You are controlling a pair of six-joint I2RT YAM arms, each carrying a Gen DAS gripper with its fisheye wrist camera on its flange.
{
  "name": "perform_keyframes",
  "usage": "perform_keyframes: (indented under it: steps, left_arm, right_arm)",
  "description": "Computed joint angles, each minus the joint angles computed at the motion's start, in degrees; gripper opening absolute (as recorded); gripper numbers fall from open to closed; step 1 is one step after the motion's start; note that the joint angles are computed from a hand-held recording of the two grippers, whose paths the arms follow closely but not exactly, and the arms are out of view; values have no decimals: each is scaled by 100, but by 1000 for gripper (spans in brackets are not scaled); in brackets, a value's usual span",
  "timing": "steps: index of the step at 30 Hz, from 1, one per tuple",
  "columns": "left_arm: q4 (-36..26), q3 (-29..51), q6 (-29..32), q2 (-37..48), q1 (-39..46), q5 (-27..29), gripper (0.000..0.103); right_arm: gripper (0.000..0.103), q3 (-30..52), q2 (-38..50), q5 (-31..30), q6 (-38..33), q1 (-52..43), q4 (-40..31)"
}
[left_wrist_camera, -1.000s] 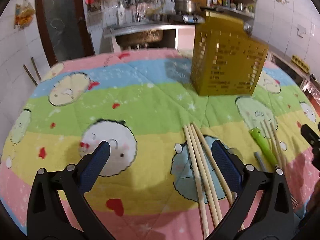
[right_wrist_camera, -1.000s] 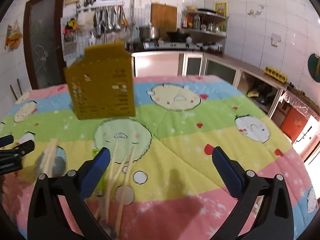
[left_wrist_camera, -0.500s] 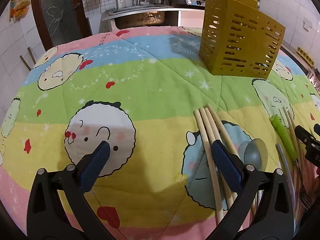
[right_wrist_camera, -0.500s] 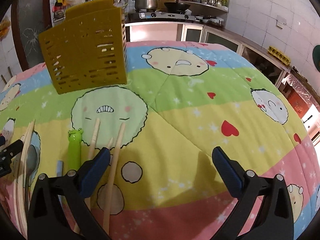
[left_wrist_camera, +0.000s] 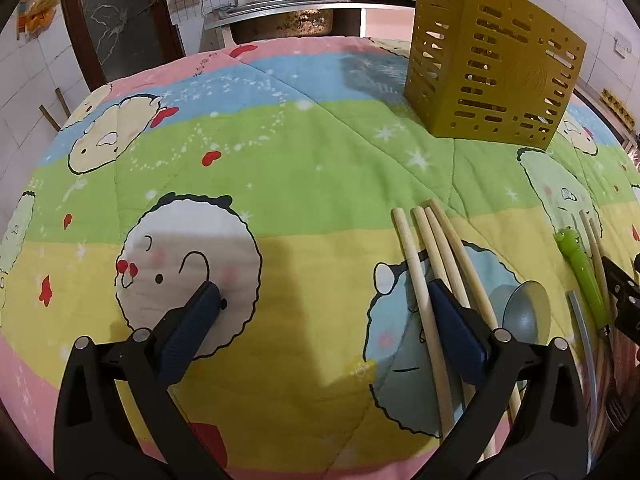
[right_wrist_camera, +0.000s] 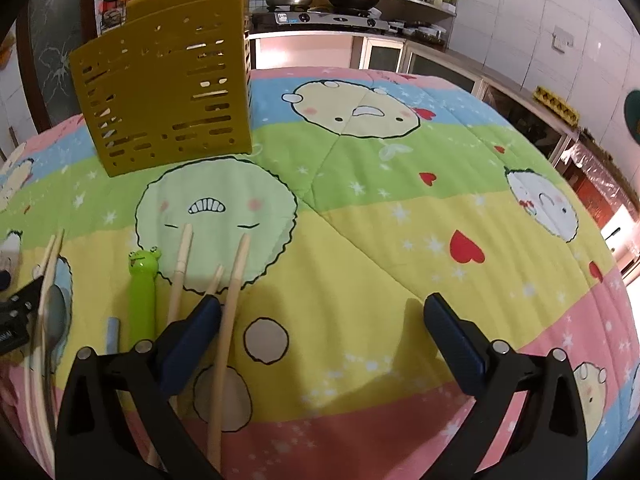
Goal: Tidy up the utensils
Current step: 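Lower the left tool toward the wooden chopsticks while the right tool lowers toward other chopsticks, then close the left tool on a wooden chopstick while the right tool grasps another chopstick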
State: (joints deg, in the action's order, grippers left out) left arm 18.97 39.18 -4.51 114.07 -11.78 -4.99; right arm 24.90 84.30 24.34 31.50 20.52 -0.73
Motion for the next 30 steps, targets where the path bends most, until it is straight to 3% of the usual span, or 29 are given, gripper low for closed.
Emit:
perform_keyframes:
  steps: [7, 12, 15, 25, 30]
  left_arm:
    - [-17, 11, 2, 9, 17, 53, 99]
    - [52, -12, -145, -10, -74, -97, 95]
    - [63, -38, -181, -103, -108, -45, 81]
    - [-581, 316, -209, -227, -176, 396, 32]
    - [-783, 592, -186, -91, -291, 351, 21]
  right_arm:
    - [78, 35, 72, -180, -73, -24, 150]
    - [57, 261, 271, -228, -118, 53, 159]
    - [47, 295, 302, -224, -176, 115, 184]
    - [28, 450, 357, -466, -238, -2, 110]
    - [24, 511, 429, -593, -288, -106, 142]
